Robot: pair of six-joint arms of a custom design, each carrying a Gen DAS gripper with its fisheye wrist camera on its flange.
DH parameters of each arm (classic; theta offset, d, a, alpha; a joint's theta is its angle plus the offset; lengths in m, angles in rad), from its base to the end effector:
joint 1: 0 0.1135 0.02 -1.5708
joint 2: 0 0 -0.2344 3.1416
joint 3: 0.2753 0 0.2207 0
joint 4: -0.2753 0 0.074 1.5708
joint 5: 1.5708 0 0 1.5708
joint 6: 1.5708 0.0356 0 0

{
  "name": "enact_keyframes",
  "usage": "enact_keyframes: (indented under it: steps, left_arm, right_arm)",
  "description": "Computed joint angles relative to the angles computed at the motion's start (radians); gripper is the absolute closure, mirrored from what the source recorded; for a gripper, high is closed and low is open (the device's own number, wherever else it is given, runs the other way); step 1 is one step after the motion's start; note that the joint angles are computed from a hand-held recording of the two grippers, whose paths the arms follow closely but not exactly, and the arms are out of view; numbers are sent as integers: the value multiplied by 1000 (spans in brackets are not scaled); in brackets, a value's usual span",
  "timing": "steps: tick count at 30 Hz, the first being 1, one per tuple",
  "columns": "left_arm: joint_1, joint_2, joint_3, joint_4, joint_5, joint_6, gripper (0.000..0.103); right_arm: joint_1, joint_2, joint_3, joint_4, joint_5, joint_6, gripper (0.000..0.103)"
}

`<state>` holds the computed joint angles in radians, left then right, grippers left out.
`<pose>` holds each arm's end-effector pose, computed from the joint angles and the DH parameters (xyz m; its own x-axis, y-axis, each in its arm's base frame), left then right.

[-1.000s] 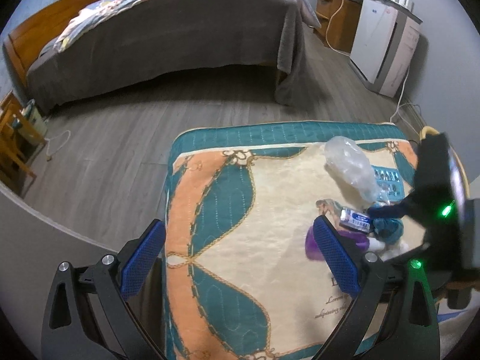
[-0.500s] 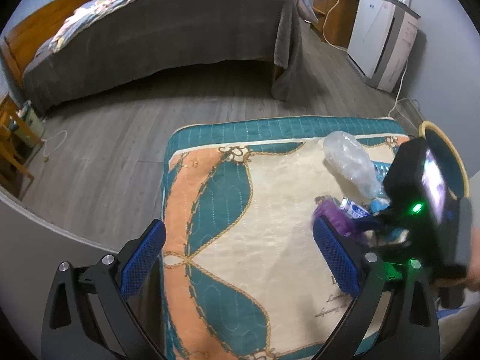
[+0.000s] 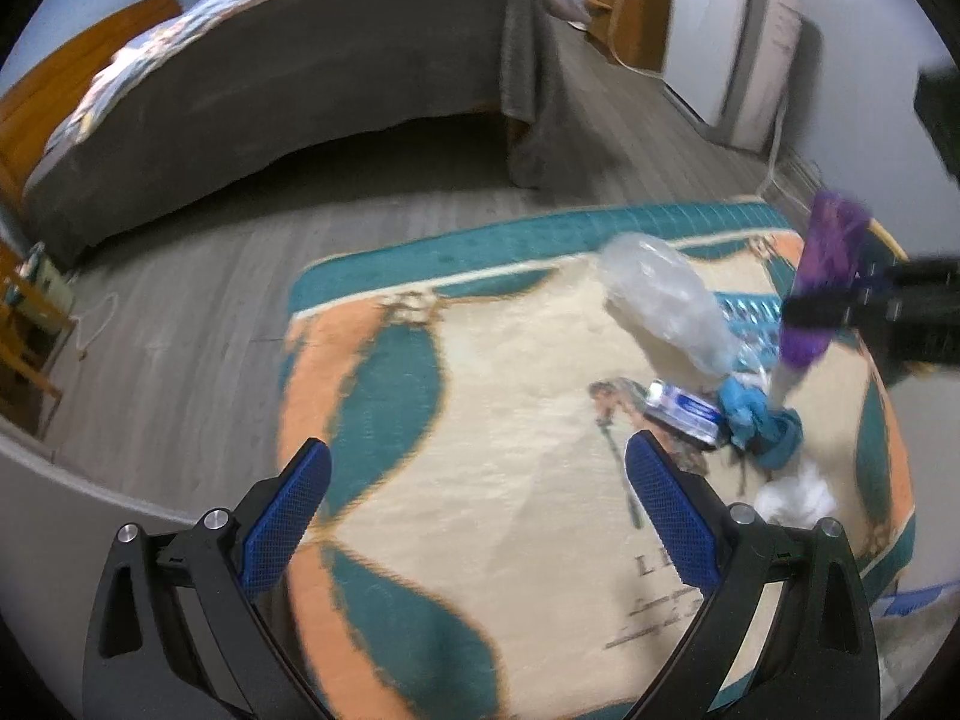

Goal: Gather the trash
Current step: 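Grasp the blue glove with the left tool while the right tool lifts the bottle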

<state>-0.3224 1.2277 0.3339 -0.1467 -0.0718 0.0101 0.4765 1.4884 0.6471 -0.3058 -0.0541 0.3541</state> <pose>0.1681 -0.0535 0.1118 -0.8153 0.2830 -0.5051 0.2899 0.9547 0.0670 0.2053 0.1081 0.1289 -0.9254 -0.0880 -0.3685 -0.1672 0.9677 0.1888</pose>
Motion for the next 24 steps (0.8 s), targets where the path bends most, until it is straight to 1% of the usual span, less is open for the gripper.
enact_keyframes:
  steps: [4,7,9,14,16,18,19,20,24]
  left_arm:
    - [-168,129,0,117,-40,-99,6]
    - [-280,243,27,192,-22,-176,6]
    - [-368,337,63,230,-28,-214,6]
    - [-497,486,135,283,-44,-252,8]
    - [-520,526,166,291,-40,-268,8]
    - [-531,565,196,301,-22,-283,9]
    - [-534,580,203,310,-16,-287,13]
    - [-533,598,214,313,-3,-285,20]
    - [-529,661,248,325,32,-283,29]
  right_arm:
    - [-123,-42,-27,-51,-3,-61,71]
    - [-222,-60,-35,-111,2,-135,71]
    - [-288,-61,-48,-136,-9,-181,71]
    - [-393,-19,-95,-145,-30,-296,71]
    - [-409,26,-115,-106,-35,-307,71]
    - [-421,38,-134,-63,-36,-313,71]
    - [-419,50,-140,-34,-32,-305,71]
    - [-404,75,-140,-4,-26,-292,71]
    - [-387,167,-160,121,14,-271,71]
